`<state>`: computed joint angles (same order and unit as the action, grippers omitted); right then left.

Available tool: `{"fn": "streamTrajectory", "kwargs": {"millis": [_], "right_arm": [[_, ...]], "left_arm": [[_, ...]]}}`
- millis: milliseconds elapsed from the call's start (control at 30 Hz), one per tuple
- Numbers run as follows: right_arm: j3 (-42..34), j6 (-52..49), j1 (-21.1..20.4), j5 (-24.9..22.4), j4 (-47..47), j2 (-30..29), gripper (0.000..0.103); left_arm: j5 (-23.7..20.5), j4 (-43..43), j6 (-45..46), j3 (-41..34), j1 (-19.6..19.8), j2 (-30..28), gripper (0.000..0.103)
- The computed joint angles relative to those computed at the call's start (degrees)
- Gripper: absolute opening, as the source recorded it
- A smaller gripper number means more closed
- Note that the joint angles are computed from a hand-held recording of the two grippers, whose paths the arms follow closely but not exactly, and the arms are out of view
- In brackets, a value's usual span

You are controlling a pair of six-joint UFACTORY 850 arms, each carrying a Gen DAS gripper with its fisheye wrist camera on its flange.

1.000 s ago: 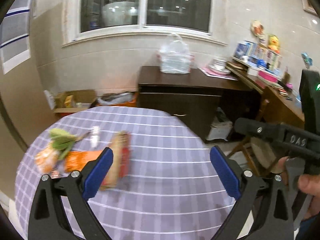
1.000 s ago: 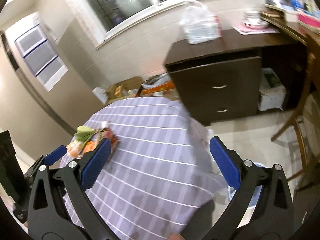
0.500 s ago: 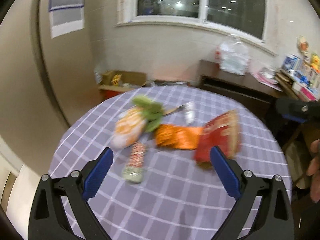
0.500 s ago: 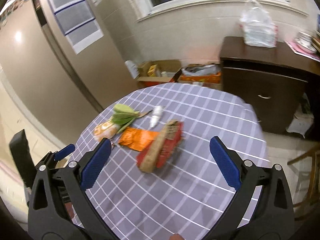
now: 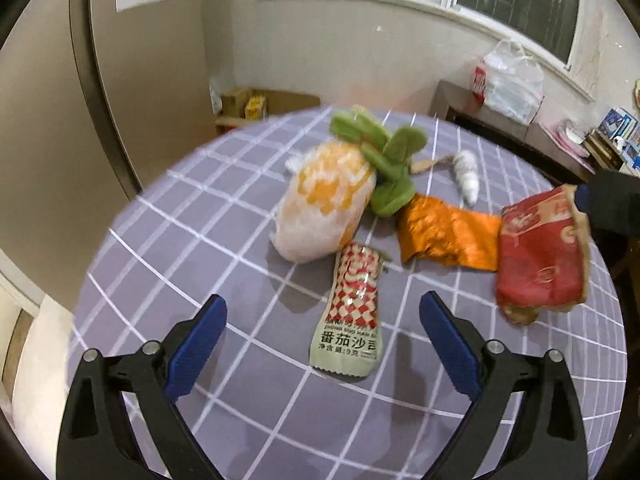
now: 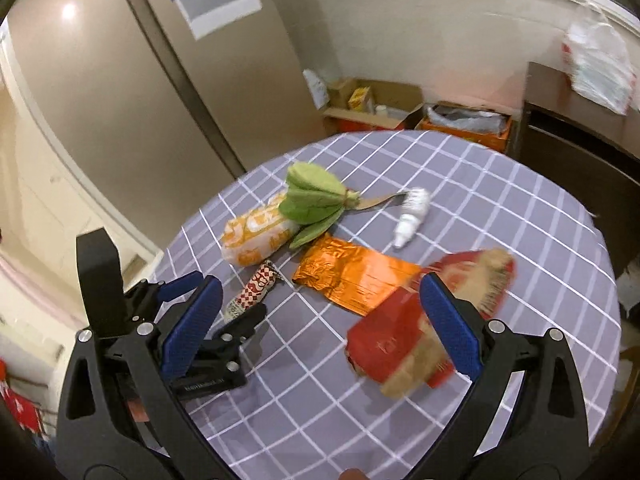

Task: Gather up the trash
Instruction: 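Swing both tools back toward the table, then grasp the orange foil wrapper with the right tool while the left tool grasps the ketchup packet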

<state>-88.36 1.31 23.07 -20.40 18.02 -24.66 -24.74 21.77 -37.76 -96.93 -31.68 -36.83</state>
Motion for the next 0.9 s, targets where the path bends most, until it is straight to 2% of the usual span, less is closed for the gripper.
{"fn": "streamTrajectory", "kwargs": {"millis": [33,67,133,200,233,267,333,400,467,567,600,733,900], "right_arm": [[-1.83,1.54,0.36,-1.05,-2.24,-1.69,0.097],[-2.83,2.37,0.63,-1.47,-3.49,-2.66,0.097],[-5.13,5.03,1.33,-2.26,-7.27,-4.84,0.097],[-8.33,9.62,2.29,-3.5,-13.28,-7.82,0.097],[-9.44,11.73,2.59,-4.08,-15.69,-8.84,0.097],[-11.07,15.54,3.08,-5.16,-20.22,-10.31,0.096],[-12.87,17.21,3.57,-6.09,-22.42,-12.15,0.093],[-14.86,19.33,4.35,-8.09,-25.86,-14.15,0.064],[-15.07,26.76,5.52,-9.83,-35.48,-15.01,0.054],[-11.58,30.74,5.73,-6.5,-39.45,-13.21,0.041],[-10.88,29.49,5.55,-6.13,-38.24,-12.68,0.035],[-6.56,22.98,4.05,-1.76,-28.63,-9.07,0.035],[-1.16,8.39,2.73,3.93,-12.36,-3.79,0.035]], "left_arm": [[0.08,-1.37,1.53,-0.23,0.14,0.04,0.074],[1.27,-0.35,0.66,0.53,0.05,0.47,0.068],[0.76,3.17,-2.25,0.57,-0.26,0.38,0.04],[1.54,1.42,-1.33,1.39,0.16,1.0,0.02],[1.97,-0.64,0.04,1.77,0.47,1.33,0.017],[2.7,-3.17,1.67,2.58,0.88,1.91,0.015],[3.12,-2.74,0.48,4.04,1.02,2.92,0.013],[3.72,-2.03,-0.66,5.84,0.96,4.12,0.012],[4.19,-1.16,-1.87,7.52,0.81,5.33,0.012],[5.14,-1.32,-2.5,9.65,0.72,6.92,0.011],[5.35,-1.21,-2.79,10.11,0.7,7.28,0.011],[6.41,0.13,-4.81,11.81,0.43,8.77,0.01],[7.66,2.23,-8.91,13.59,0.05,10.78,0.01]]}}
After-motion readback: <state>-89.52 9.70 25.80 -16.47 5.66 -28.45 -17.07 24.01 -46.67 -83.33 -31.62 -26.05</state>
